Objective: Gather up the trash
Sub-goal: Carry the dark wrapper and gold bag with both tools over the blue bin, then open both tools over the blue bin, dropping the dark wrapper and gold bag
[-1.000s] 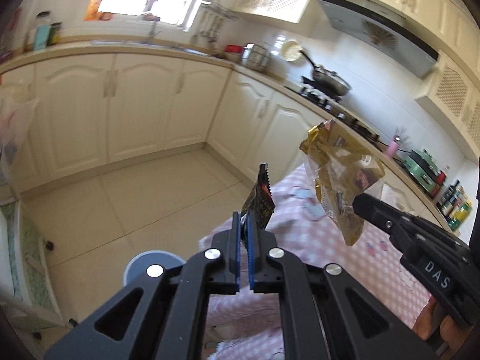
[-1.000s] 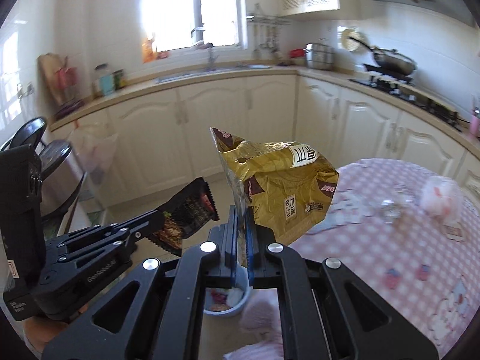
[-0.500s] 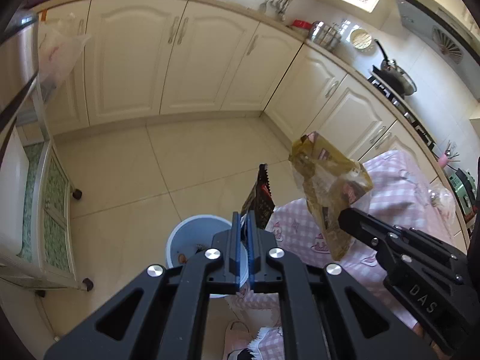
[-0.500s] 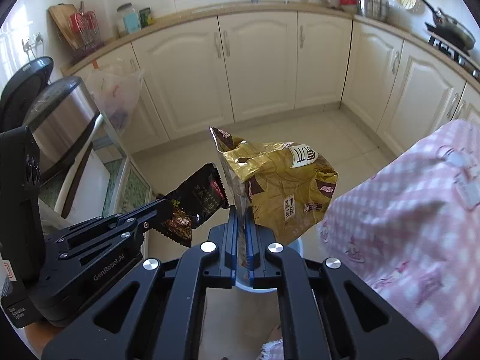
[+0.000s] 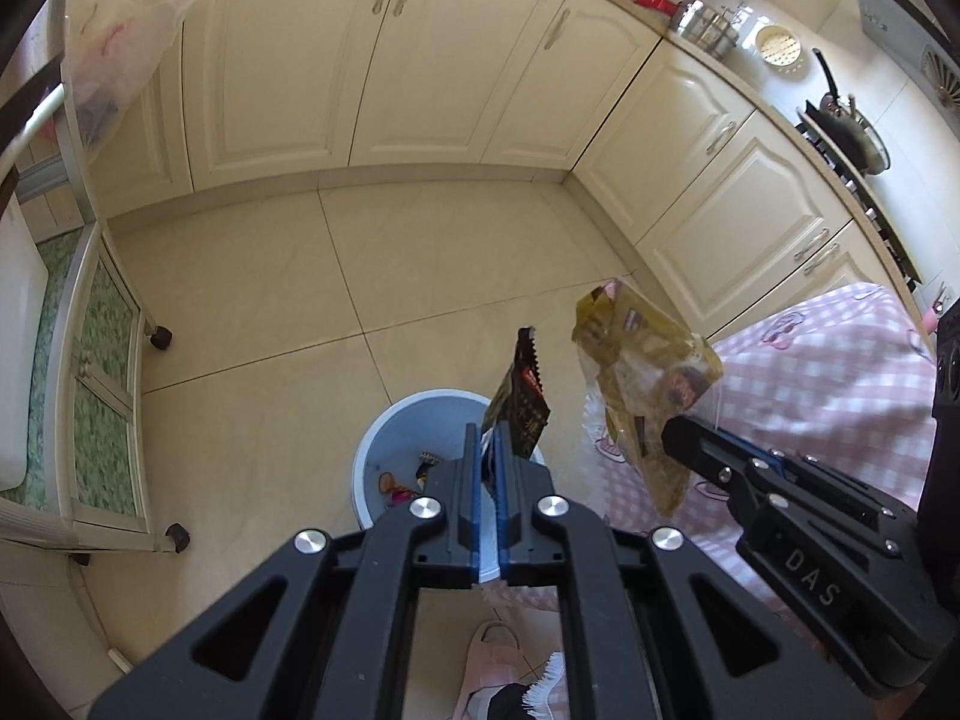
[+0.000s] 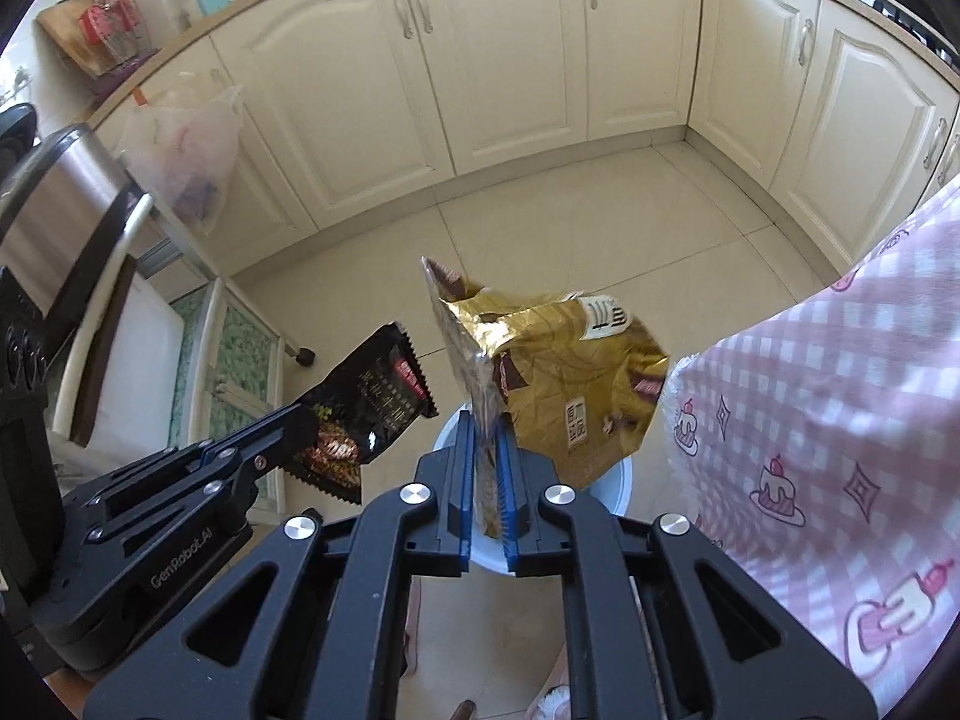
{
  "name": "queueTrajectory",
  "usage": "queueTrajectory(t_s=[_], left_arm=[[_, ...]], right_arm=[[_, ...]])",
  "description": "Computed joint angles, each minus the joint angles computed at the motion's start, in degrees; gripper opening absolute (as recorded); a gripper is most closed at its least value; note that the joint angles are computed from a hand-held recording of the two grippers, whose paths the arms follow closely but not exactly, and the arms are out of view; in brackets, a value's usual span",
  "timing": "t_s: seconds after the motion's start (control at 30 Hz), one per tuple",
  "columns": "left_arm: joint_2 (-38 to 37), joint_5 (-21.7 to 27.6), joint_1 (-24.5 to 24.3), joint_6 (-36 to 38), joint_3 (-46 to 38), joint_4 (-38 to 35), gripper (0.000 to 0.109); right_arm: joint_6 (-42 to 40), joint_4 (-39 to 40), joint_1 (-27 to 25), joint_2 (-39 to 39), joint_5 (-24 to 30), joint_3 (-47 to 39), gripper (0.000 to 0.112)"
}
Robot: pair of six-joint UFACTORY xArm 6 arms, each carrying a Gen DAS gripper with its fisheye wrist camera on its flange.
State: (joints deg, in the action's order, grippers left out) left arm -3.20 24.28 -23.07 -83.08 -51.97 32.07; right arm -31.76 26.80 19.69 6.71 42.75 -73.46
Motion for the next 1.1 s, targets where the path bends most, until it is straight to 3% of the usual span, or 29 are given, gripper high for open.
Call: queueTrajectory(t_s=[0.13, 0.4, 1.1], left_arm=[[2.46, -0.88, 0.36, 1.89, -1.1, -1.47, 0.003], [6.08, -1.02, -0.5, 5.46, -3.62, -4.71, 0.003], [7.32, 2.54, -2.12, 6.33, -9.7, -3.54, 0.004]], right_arm=[[1.62, -1.76, 0.22, 1.63, -2.25, -0.26, 0.021], [2.57, -3.69, -0.27, 1.32, -5.36, 1.33, 0.03], [0.21, -0.39, -2.68, -4.33, -8.66, 3.75, 0.038]])
